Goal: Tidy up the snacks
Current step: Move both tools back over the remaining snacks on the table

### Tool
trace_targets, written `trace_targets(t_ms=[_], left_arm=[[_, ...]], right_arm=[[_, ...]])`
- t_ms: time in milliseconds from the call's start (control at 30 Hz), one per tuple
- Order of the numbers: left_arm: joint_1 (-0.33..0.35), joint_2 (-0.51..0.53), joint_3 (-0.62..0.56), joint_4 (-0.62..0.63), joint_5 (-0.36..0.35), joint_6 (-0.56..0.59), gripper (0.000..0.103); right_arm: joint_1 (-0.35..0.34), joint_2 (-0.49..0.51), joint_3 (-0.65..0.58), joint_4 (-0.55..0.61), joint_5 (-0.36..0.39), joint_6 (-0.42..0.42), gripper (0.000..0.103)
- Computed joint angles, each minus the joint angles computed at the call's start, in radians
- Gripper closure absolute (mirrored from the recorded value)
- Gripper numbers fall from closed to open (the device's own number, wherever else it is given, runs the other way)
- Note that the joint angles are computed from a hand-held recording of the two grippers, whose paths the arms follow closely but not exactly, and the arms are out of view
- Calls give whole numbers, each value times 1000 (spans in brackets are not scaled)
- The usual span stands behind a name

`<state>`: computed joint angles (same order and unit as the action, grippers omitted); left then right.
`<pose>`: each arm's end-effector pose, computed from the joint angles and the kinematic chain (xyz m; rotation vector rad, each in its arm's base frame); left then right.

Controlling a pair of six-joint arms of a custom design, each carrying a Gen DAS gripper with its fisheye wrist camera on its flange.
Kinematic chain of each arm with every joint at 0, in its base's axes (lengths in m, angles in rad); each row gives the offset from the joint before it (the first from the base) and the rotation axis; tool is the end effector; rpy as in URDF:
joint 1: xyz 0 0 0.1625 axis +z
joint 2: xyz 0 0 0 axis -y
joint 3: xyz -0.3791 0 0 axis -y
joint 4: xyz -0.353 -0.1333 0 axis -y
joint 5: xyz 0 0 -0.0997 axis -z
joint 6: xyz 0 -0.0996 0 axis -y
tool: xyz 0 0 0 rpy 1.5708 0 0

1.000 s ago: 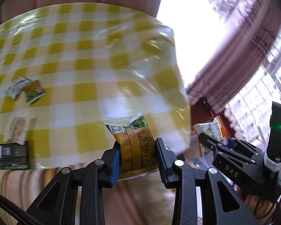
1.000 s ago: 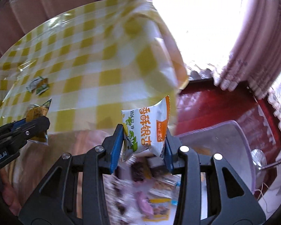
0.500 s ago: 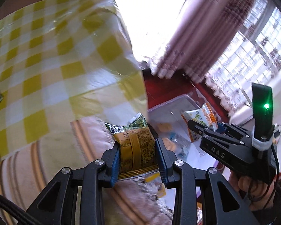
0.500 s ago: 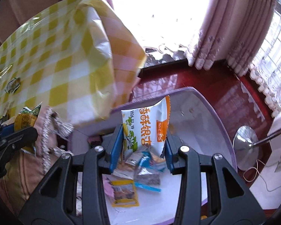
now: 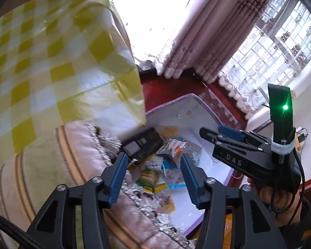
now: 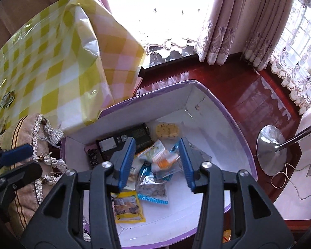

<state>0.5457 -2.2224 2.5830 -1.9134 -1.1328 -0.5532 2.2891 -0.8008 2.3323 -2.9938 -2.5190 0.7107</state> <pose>-0.0785 -0.2530 0.2474 0.6576 2.7112 -0.4230 0.2833 -0.2446 0.0134 0.0720 -2.2726 0.6710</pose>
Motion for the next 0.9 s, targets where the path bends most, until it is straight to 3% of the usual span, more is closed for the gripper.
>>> trace_targets(t_ms=[200, 467, 667, 900], left_arm=[[-24, -94, -16, 123, 90, -63, 45], [29, -180, -70, 233, 110, -47, 45], [35, -255, -124, 404, 180, -79, 45], [183, -333, -201, 468, 260, -52, 45]], right_arm=[[15, 19, -17, -10, 15, -17, 44], [34, 61, -64, -18, 39, -51, 41], [58, 112, -123, -9, 72, -86, 39], [87, 181, -206, 22, 119, -124, 39]])
